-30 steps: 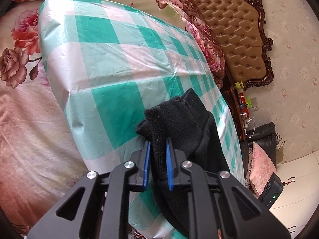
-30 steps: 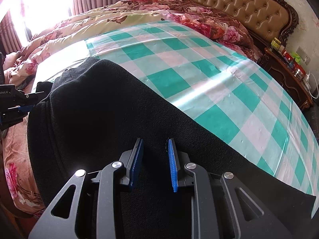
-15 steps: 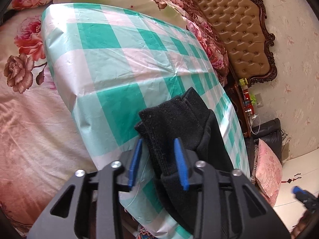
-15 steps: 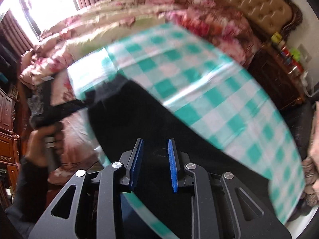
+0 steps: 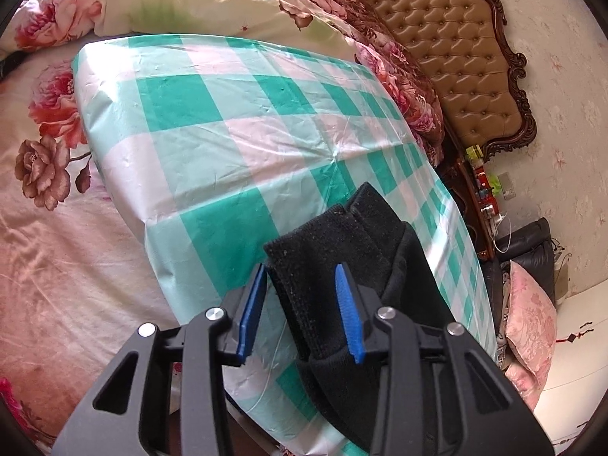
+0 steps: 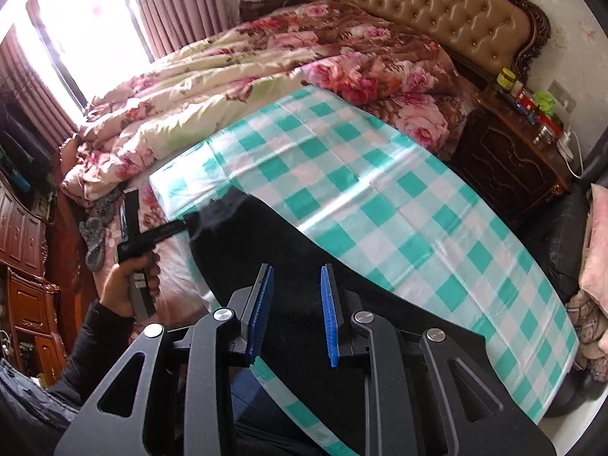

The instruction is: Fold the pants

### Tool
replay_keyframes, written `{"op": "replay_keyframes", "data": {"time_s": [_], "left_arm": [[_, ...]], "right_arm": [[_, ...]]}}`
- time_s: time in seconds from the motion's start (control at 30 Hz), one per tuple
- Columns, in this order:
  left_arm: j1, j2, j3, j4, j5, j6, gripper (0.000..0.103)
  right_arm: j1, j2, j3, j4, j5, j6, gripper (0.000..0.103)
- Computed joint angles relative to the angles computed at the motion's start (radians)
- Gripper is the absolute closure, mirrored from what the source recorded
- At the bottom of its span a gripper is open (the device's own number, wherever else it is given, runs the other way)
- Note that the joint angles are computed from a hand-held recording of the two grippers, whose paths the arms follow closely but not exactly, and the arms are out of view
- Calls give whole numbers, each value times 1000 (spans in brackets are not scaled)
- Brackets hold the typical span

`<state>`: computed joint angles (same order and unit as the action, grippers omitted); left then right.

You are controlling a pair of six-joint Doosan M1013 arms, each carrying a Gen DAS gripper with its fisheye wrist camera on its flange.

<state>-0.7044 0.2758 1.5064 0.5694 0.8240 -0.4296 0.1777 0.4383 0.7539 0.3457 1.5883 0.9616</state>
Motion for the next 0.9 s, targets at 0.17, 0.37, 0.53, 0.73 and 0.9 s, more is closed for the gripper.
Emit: {"op": "replay_keyframes", "data": {"time_s": [0.17,0.37,0.53,0.73,0.9], "left_arm": [[3,3,8,-8,-59,-10,58],[4,4,28,11,-109,-82,57],[1,-15,53,50,-105,-134,57],[13,-25,99,86,-251,-207,57],[16,-20,116,150,-274,-284,76]], "right_arm": [[-4,14,-19,26,27,1,86],[3,31,-52,39,58,22,86],[18,31,-51,69,61,25,86],[48,18,73,119,-63,-52,86],[108,31,275,45,-324,-203,86]]}}
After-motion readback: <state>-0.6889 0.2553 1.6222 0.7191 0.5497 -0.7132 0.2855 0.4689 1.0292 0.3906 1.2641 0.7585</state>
